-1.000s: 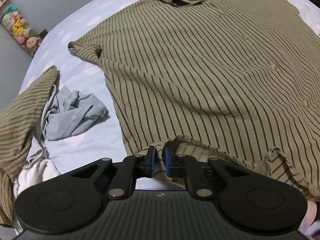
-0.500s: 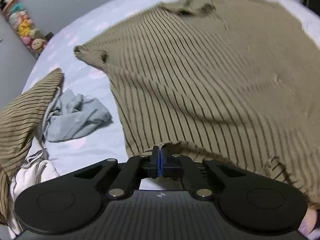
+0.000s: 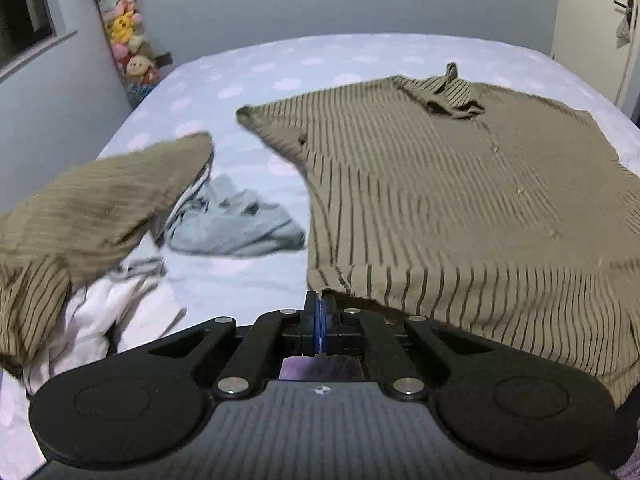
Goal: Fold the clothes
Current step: 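Pull the hem with the left gripper to straighten the shirt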
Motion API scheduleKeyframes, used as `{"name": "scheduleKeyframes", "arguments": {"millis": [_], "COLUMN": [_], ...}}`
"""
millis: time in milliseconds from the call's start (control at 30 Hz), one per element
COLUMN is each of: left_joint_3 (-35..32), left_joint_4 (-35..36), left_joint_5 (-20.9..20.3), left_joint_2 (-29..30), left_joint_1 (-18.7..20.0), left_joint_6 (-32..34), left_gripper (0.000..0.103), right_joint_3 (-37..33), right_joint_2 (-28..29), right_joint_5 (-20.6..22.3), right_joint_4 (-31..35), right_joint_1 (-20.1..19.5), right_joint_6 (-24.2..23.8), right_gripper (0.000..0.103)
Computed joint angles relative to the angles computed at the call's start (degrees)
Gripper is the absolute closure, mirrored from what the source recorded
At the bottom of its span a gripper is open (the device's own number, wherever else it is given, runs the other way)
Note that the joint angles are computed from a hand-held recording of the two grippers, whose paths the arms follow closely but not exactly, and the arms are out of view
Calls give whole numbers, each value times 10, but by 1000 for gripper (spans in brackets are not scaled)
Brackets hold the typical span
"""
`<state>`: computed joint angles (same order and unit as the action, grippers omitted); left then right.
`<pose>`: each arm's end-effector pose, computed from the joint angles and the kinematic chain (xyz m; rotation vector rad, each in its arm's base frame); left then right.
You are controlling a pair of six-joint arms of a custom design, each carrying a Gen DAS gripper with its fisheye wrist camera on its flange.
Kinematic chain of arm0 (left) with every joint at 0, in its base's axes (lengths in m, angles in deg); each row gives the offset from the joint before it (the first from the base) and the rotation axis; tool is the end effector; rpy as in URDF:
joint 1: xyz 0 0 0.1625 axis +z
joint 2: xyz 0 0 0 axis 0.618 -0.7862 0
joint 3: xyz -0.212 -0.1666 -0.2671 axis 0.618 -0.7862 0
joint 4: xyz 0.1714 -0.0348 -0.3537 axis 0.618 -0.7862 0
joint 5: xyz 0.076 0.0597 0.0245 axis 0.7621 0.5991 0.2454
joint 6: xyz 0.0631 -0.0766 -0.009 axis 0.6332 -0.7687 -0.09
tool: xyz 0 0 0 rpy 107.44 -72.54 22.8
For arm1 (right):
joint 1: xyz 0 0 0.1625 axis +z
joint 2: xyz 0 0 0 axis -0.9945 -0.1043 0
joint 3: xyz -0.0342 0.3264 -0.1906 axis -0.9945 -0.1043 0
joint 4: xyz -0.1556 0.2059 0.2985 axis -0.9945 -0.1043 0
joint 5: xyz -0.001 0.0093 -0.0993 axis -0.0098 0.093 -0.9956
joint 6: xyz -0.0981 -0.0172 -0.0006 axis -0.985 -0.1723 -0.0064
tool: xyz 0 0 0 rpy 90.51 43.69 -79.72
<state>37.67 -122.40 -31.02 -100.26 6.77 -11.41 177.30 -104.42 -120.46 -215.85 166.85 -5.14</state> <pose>-0.2446 -0.5592 0.1534 0.1560 2.1022 -0.7920 0.0046 -0.5805 0.4462 0.3064 -2.0870 0.7734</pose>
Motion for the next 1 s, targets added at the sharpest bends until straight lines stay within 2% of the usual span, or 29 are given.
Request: {"name": "scheduleKeyframes", "arguments": {"millis": [133, 233, 333, 400, 500, 600, 700, 767, 933, 1000], "left_joint_3": [20, 24, 20, 11, 3, 2, -5, -11, -30, -33], "left_joint_4": [26, 32, 38, 52, 70, 72, 84, 100, 141, 146], "left_joint_5": [-13, -12, -8, -6, -1, -2, 0, 3, 8, 12], "left_joint_2": [-13, -10, -6, 0, 7, 8, 12, 17, 30, 34], "left_joint_1": [6, 8, 8, 9, 10, 12, 13, 12, 14, 14], "left_joint_6": [-42, -43, -40, -37, -32, -29, -19, -12, 9, 43], "left_gripper": [103, 103, 103, 103, 103, 103, 103, 103, 103, 103], "right_joint_3": [-1, 6, 12, 10, 19, 20, 10, 0, -32, -53], "right_joint_2": [-15, -17, -13, 0, 18, 25, 31, 42, 61, 80], "right_joint_5": [17, 24, 7, -22, -55, -59, -50, -50, -52, -67], "right_joint_4": [72, 80, 58, 32, -40, -71, -57, -57, 3, 25], "right_joint_1": [-27, -35, -27, -20, -12, -10, -8, -4, 8, 5], "right_joint_6": [85, 94, 47, -6, -113, -182, -211, -232, -240, -246], "right_gripper": [102, 101, 97, 95, 71, 69, 69, 65, 64, 67]}}
